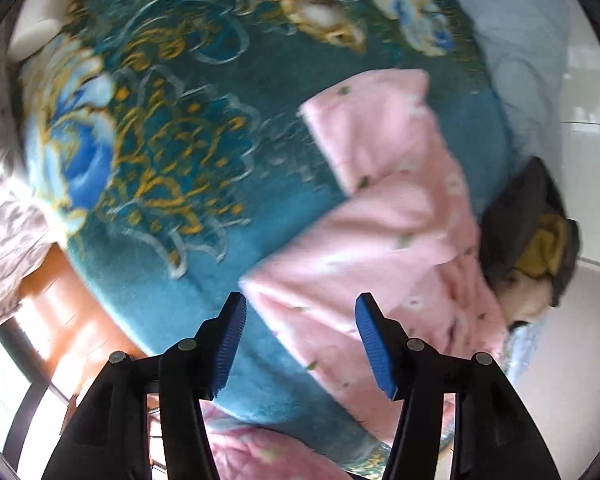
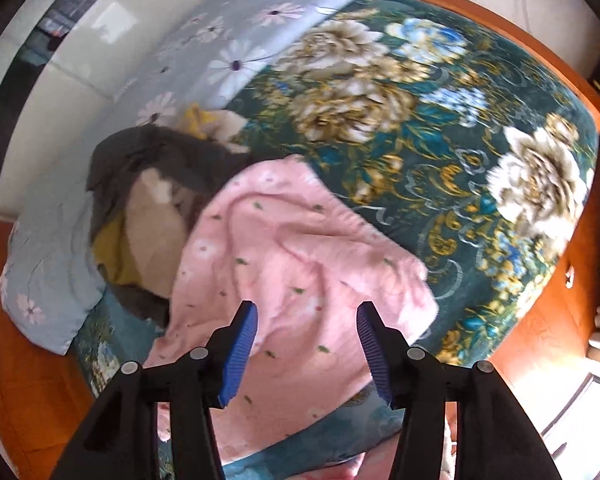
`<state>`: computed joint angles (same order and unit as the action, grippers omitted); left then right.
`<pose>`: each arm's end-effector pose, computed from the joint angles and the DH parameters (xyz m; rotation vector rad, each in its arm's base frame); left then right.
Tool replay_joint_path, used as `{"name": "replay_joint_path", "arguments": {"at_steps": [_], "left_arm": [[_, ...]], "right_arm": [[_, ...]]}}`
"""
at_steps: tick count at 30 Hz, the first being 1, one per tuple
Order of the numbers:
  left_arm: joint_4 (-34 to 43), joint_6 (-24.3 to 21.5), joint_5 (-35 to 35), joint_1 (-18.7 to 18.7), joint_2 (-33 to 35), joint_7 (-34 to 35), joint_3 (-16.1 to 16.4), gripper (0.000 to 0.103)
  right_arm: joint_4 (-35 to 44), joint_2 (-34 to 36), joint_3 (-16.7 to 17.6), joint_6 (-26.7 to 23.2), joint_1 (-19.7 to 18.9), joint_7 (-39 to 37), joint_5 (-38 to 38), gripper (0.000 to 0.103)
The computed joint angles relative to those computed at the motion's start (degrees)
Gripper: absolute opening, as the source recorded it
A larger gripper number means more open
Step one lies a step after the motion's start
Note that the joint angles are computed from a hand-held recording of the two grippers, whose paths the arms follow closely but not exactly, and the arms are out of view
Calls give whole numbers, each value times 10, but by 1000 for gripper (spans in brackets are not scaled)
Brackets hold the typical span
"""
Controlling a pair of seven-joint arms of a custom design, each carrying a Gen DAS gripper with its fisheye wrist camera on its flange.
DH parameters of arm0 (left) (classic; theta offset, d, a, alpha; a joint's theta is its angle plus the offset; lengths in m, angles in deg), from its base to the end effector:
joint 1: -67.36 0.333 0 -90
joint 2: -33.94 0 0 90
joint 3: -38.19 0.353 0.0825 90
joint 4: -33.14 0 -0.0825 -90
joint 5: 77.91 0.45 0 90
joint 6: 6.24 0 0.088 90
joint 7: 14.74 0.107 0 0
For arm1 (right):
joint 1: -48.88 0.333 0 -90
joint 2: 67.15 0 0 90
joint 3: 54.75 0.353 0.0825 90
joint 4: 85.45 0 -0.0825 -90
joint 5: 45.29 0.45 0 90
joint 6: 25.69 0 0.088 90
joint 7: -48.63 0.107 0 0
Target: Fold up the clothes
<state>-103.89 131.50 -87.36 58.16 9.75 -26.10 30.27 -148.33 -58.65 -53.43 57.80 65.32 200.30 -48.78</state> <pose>0.4790 -0.1539 0.5281 2.9020 -0.0045 0.5905 0.6144 0.1875 0.8058 -1.1298 2.7081 -0.1111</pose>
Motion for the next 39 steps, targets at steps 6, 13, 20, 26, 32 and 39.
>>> {"name": "replay_joint_path", "arguments": {"at_steps": [6,13,20,26,32,39], "left_arm": [[121,-79,32,-4,109,169,16,58],[374,-231,61,-10,347,436,-29,62],[538,-411,178,-51,490,540,-41,62],[477,-378,193,-49,439,484,-29,11],[265,-256,201,-14,224,213,-11,10],[94,-296,174,32,68,-6,-9,10]], "right_arm": [[107,81,3,-41,19,-33,13,56],[216,146,-8,-106,45,-77,11,56],[278,166,-30,-165,63,-77,-12,56],[236,139,-30,-151,59,-52,-17,56],[279,174,-23,-151,56,-67,-4,56],[372,239,-25,-184,53,-87,22,56]]}}
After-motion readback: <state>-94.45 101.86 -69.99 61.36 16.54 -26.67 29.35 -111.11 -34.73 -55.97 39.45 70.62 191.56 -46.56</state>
